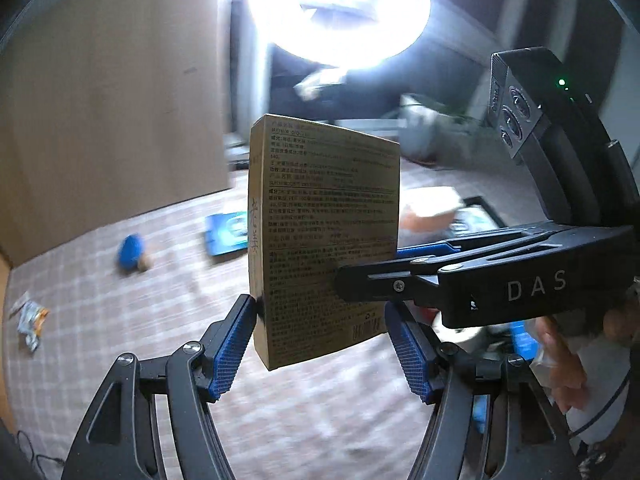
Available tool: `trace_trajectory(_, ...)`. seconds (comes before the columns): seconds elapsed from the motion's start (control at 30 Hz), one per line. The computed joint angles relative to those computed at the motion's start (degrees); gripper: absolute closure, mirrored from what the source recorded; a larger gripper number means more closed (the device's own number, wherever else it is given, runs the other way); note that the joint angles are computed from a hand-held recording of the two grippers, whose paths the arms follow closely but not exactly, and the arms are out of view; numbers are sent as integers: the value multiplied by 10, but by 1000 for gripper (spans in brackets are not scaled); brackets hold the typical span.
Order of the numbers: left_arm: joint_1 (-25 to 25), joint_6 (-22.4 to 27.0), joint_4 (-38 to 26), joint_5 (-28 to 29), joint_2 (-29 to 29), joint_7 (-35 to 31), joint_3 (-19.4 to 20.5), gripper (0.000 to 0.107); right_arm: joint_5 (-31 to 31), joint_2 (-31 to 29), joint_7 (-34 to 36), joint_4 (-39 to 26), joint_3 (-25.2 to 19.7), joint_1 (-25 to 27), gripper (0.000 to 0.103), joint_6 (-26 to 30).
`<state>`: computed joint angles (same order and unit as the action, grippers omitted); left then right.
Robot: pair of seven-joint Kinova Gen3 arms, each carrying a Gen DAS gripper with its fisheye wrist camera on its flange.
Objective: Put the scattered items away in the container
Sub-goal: 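Carry the yellow box over the tray and open both grippers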
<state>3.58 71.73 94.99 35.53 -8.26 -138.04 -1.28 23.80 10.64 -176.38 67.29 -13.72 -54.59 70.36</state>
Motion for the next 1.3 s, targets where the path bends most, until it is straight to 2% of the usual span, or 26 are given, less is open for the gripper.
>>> trace_trajectory(0.1, 31, 2, -13, -2, -10, 40, 38, 38, 27, -47, -55, 36, -13, -18, 55, 40)
trace_trajectory(0.3, 102, -5, -42, -9, 1, 106, 91, 38, 55, -113, -148, 73, -77, -15, 55, 137)
trace_trajectory(0.47, 163, -25, -67, -27, 21, 175, 138, 38, 42, -163, -198, 93, -128, 6, 55, 211)
trace_trajectory(0.6, 211, -40, -93, -57, 58, 237, 173, 38, 13, -197, -215, 107, -153, 34, 54, 255)
trace_trajectory(0.77, 252, -40, -108, -75, 89, 279, 185, 38, -23, -223, -209, 123, -164, 72, 54, 271)
trace_trajectory(0.9, 262, -32, -113, -73, 100, 286, 183, 38, -35, -238, -204, 133, -178, 100, 54, 269)
trace_trajectory(1.3, 229, -14, -102, -62, 66, 260, 150, 38, -46, -234, -183, 122, -234, 184, 54, 282)
